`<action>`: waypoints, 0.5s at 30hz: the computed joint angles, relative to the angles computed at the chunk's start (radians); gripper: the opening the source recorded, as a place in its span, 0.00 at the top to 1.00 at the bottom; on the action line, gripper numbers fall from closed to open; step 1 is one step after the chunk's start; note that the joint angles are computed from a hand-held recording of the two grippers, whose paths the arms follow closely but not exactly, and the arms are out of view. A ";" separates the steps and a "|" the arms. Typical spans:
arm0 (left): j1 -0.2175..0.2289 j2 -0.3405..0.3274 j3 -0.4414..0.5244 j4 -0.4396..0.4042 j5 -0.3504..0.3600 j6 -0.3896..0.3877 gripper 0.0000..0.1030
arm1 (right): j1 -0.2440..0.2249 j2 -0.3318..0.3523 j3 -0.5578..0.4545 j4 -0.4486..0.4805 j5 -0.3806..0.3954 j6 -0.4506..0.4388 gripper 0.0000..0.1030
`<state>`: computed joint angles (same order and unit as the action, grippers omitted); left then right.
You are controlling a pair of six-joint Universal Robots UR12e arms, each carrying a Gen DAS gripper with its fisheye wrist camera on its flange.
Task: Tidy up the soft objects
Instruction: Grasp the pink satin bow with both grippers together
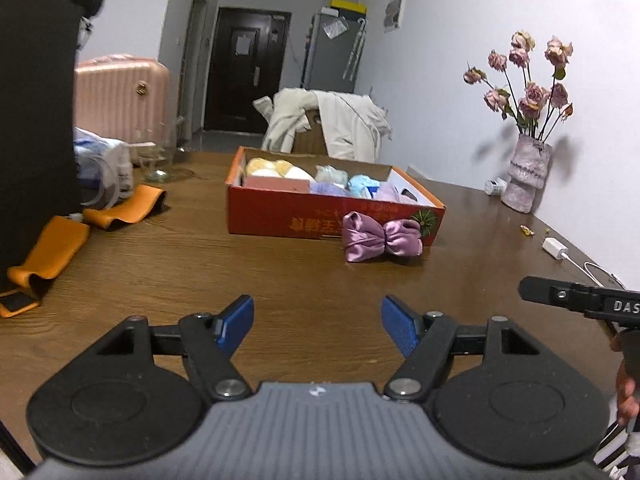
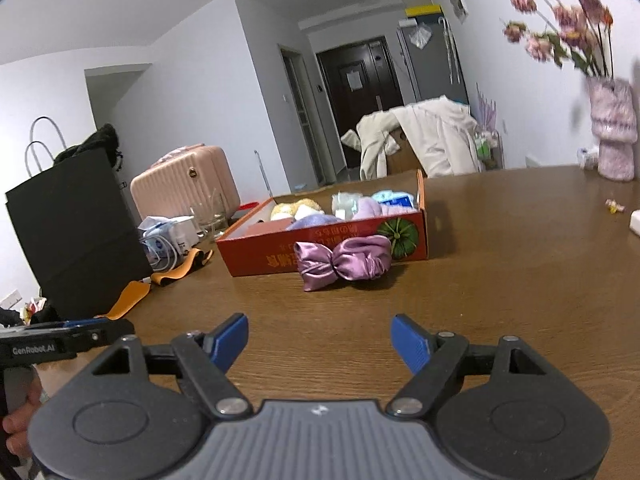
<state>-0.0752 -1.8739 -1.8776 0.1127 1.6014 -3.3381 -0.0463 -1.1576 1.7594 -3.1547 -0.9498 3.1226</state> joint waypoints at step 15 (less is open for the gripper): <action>0.024 -0.318 0.455 -0.173 -0.106 -0.146 0.49 | 0.038 0.308 -0.451 0.196 0.049 0.203 0.33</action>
<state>-0.0515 -2.1917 -1.4227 -0.0602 1.4950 -3.4846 -0.0085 -0.8495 1.3083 -2.9587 -0.9003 3.3259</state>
